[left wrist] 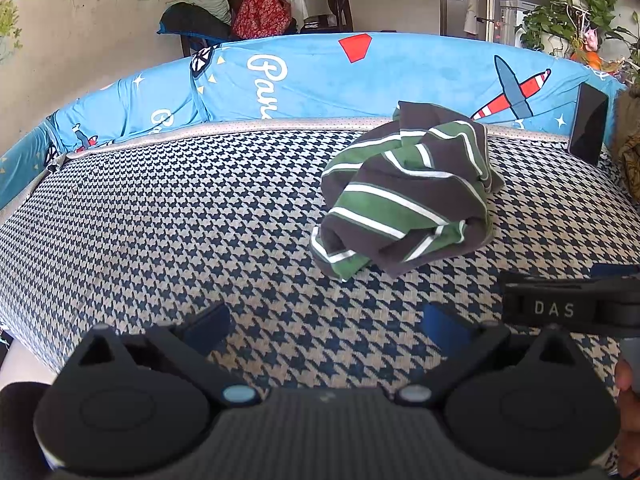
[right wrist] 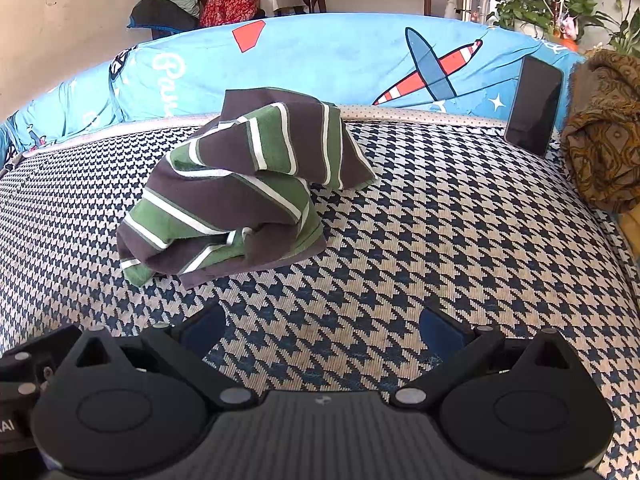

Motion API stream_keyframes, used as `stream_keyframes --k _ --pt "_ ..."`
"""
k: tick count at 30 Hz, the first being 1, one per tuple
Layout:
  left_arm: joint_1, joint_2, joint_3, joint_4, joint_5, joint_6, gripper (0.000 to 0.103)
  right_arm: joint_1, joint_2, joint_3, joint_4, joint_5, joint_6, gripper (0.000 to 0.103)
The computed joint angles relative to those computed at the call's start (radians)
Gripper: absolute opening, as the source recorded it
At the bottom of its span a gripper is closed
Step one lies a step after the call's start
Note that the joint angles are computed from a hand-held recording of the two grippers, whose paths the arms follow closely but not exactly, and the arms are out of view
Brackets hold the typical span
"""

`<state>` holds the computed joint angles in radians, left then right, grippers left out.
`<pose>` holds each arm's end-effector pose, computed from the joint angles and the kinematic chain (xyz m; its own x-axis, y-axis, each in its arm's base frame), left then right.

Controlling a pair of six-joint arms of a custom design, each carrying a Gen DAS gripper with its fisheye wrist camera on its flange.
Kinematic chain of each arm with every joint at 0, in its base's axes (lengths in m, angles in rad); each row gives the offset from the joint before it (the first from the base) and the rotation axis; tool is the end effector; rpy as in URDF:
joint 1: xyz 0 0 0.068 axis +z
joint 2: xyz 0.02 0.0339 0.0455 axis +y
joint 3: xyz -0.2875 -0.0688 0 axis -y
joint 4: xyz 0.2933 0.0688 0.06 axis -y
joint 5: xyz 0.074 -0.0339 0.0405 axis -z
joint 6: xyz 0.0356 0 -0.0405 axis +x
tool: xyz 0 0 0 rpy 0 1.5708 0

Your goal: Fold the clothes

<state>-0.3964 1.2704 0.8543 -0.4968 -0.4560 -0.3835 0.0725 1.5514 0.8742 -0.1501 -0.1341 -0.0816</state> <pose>0.2756 -0.0984 0.2406 -0.7137 -0.0655 -0.6974 -0.1820 0.9788 0.0944 0.3533 0.0304 0.1835 -0.7185 -0.1332 -0.6826 -0.2213 0.9743 0.0429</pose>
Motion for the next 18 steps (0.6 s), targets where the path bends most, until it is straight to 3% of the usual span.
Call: stream_keyframes --k 18 --pt "0.100 0.063 0.016 0.034 0.077 0.030 0.103 0.033 0.027 0.014 0.017 0.023 0.021 0.103"
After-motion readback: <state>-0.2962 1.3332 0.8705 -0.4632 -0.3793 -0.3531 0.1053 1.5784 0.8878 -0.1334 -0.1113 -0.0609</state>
